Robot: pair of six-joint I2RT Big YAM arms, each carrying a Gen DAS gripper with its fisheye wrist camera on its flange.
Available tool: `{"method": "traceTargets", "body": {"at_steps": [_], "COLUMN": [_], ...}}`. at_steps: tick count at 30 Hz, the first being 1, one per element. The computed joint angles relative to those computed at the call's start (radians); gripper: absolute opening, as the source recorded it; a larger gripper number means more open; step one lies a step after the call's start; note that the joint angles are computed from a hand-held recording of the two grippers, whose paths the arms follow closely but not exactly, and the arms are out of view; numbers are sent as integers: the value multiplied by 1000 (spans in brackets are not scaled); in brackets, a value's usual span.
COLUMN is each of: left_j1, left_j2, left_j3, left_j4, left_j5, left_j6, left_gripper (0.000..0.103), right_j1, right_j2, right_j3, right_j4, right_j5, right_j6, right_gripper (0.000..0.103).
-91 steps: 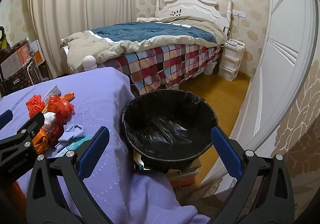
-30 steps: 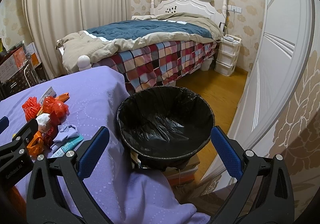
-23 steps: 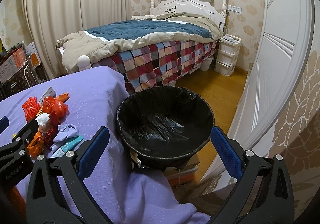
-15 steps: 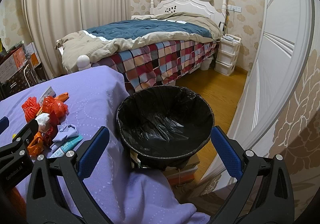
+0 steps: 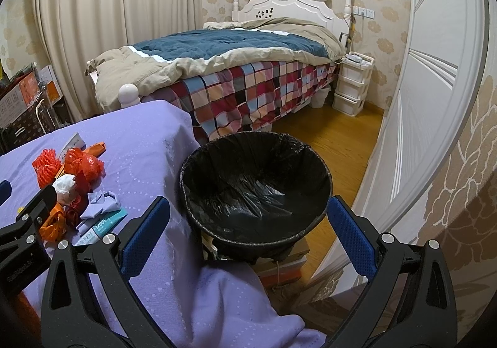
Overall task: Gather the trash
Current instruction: 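Reach the left tool to the yellow foam net and close on it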
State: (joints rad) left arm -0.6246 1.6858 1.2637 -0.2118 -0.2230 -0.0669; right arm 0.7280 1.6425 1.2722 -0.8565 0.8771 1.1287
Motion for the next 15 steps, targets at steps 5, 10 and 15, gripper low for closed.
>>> {"method": "traceTargets", "body": {"at_steps": [5,10,15], "left_j1": [7,49,97], "left_j2": [-12,-39,-51], "left_j3": [-28,-63,-80], "left_j4": [9,-1,-26], "left_j5": [-6,4,6], "left_j6": [8,5,-7], "left_gripper": [97,97,96], "right_j1": [1,32,50], "right_j2": [-7,19,69], "right_j3": [-18,16,62], "right_j4": [18,6,17], "right_j5": [-8,-19,-40], "right_j6": [-13,-13,-40], "right_gripper": [99,99,99]}}
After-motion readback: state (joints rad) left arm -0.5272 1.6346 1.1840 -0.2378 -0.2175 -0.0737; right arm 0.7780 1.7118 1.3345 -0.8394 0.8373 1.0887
